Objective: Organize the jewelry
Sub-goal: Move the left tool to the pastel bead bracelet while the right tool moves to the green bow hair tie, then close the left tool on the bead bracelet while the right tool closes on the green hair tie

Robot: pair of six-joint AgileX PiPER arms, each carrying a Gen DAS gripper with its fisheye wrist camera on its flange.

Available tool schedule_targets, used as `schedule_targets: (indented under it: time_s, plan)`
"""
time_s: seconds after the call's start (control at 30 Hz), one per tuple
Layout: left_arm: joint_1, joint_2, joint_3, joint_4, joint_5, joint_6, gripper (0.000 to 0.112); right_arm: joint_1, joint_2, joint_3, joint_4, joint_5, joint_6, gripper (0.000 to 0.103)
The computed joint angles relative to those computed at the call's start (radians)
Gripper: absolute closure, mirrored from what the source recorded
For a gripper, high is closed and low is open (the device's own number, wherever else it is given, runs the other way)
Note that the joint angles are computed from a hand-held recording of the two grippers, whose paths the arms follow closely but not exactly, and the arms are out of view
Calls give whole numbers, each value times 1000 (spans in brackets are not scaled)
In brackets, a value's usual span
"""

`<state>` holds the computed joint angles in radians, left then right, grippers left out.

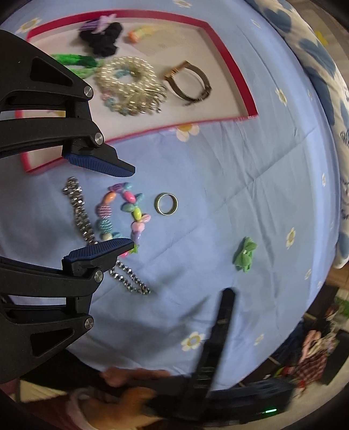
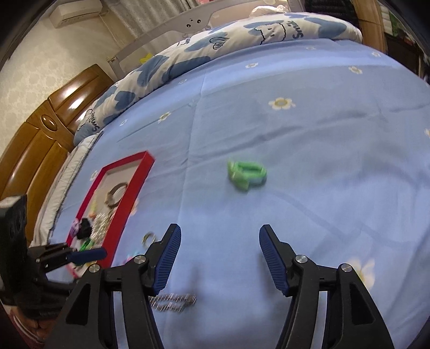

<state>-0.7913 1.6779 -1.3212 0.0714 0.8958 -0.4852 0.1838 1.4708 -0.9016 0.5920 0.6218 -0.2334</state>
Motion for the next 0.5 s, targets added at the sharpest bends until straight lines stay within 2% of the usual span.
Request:
schedule_targets:
  time_s: [0.17,0.37,0.4,0.5]
  plan:
    - [24,54,-30,-23,11,67,66,-11,144,-138,-22,7,-39,40]
    - [32,101,-33,-54,15,149,66,11,309,-265,-104,7,-8,40]
    - [24,103,-35,-45,13,146,66,16,325,-274,-120,4,1,42]
    - [22,101,-29,-52,6,169,72,38,358,-283,-209,-13,71,63]
